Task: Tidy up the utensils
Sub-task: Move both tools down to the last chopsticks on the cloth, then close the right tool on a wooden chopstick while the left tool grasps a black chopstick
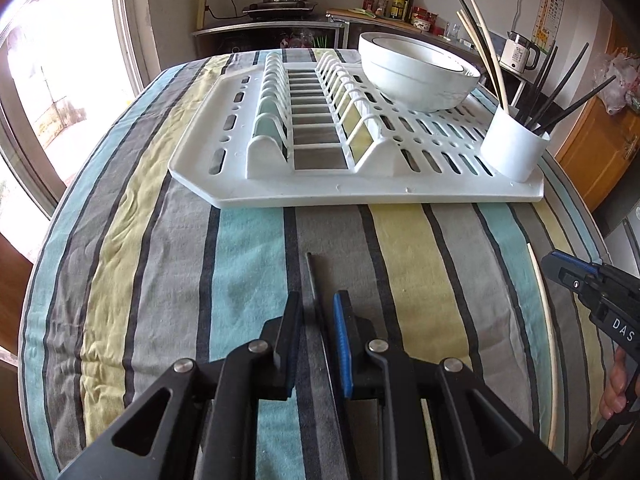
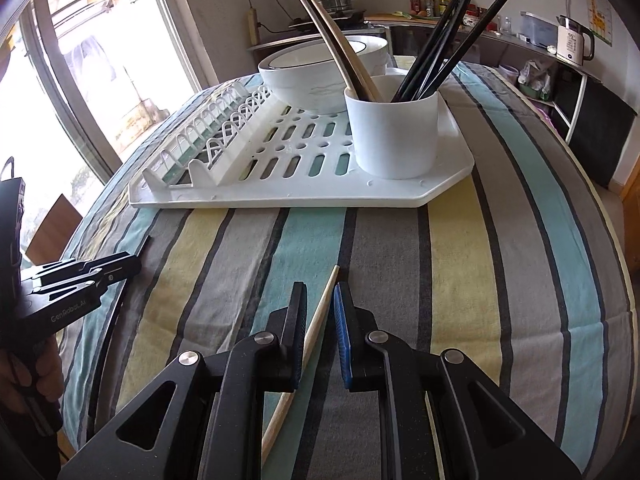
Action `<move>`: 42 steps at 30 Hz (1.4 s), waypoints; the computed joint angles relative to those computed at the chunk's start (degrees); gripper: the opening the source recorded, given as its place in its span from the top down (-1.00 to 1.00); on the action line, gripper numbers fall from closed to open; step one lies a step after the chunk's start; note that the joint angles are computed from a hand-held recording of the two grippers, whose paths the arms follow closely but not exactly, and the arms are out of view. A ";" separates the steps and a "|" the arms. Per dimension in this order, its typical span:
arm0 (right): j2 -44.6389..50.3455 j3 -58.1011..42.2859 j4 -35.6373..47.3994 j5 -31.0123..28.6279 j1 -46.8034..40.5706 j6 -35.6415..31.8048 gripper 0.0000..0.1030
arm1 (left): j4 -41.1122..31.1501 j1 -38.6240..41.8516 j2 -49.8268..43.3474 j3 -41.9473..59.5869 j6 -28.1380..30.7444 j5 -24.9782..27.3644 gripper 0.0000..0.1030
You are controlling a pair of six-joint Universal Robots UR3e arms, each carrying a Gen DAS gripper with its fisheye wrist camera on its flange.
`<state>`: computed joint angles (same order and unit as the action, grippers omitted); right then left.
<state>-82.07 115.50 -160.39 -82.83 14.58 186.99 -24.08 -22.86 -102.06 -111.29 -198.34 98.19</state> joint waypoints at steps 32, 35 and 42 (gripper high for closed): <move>-12.29 -0.64 4.34 4.38 -3.32 -3.11 0.91 | -4.11 -3.86 7.66 4.60 0.53 2.29 0.91; -15.72 0.32 4.38 5.81 -4.54 -3.33 0.91 | -4.51 -4.73 9.57 5.71 0.95 2.54 0.91; -21.94 2.50 4.19 7.83 -6.49 -4.08 0.91 | -4.98 -7.62 12.13 8.83 1.58 3.88 0.91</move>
